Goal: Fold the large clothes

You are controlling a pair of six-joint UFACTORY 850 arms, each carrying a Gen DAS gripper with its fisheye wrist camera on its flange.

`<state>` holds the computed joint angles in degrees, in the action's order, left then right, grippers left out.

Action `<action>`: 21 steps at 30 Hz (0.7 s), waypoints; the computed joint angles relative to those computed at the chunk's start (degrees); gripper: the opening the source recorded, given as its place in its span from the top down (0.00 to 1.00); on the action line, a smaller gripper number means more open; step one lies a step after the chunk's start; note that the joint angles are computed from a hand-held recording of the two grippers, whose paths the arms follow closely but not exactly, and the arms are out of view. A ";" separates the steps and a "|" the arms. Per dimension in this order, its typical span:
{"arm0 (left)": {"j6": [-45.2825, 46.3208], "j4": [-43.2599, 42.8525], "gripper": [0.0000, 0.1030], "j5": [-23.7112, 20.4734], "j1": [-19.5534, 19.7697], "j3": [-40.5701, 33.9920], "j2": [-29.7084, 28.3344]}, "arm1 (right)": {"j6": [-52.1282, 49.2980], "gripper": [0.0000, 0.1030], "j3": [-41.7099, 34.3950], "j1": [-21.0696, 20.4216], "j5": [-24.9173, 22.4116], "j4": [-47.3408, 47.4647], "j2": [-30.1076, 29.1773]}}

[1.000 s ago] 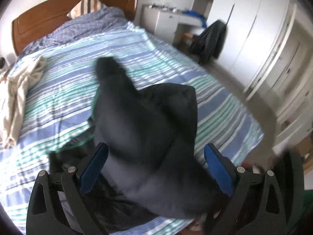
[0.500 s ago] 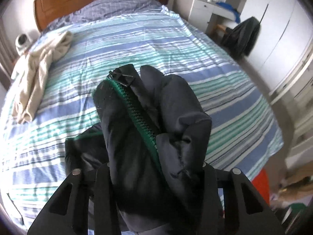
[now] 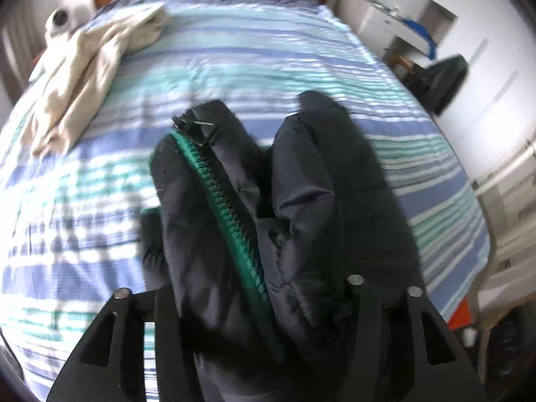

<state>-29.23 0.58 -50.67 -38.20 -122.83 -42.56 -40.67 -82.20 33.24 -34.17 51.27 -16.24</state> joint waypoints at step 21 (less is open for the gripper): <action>2.85 -29.85 0.34 27.10 6.80 29.09 8.64 | 17.55 0.71 -14.64 -4.88 -4.08 -16.41 -3.98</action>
